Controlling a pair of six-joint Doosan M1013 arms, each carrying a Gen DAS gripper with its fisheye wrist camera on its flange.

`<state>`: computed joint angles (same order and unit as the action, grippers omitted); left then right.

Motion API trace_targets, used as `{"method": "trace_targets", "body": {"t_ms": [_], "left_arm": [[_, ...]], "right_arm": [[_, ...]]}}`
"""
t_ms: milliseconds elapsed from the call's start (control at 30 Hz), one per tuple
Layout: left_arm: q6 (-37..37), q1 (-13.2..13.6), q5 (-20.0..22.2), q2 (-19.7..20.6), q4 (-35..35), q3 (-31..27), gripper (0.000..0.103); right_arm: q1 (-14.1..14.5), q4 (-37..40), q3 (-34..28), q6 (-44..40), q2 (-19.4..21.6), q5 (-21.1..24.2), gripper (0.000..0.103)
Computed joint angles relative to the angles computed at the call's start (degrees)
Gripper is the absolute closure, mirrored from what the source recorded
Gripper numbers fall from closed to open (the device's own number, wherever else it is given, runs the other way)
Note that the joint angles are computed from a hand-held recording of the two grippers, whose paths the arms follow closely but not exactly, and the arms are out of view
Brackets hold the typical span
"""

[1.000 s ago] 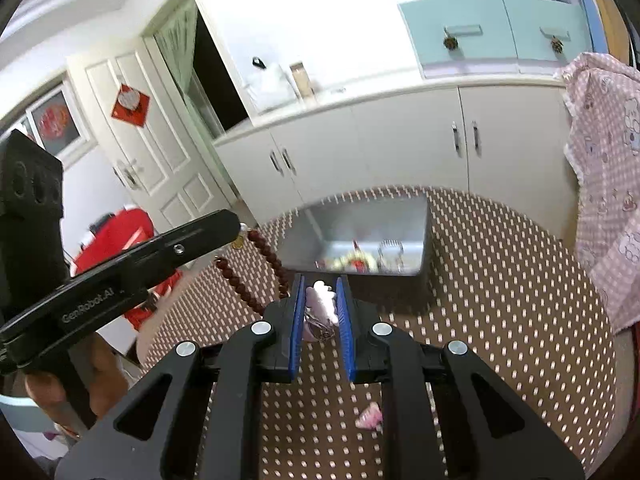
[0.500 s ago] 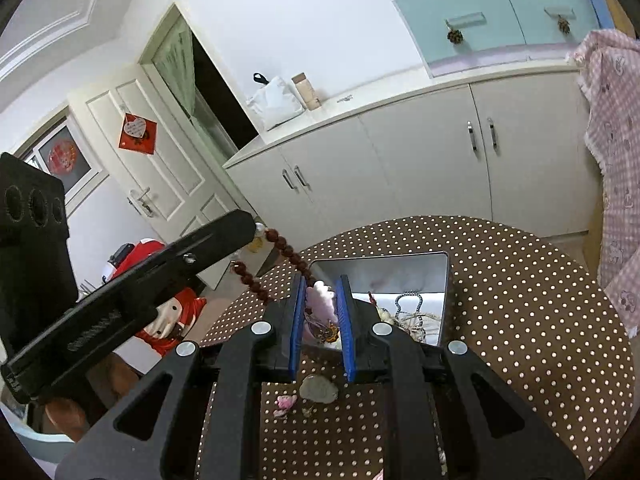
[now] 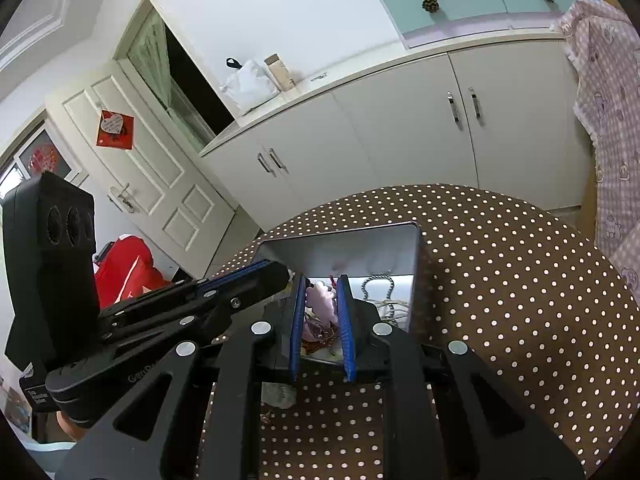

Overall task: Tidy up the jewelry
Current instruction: 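Carry both held pieces over the grey box, then open both tools over the box and pull them back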

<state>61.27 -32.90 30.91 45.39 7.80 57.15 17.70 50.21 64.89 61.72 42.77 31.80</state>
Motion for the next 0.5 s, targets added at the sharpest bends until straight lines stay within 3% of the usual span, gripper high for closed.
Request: {"method": "trace_targets", "body": {"t_ms": [267, 500], "left_arm": [[-2.0, -0.2, 2.1, 0.2, 2.3, -0.5, 0.094], [-0.8, -0.3, 1.0, -1.3, 1.3, 1.5, 0.094]], "right_arm": [[0.0, -3.0, -0.8, 3.6, 0.2, 0.1, 0.089], [-0.4, -0.8, 0.6, 3.1, -0.6, -1.2, 0.085]]}}
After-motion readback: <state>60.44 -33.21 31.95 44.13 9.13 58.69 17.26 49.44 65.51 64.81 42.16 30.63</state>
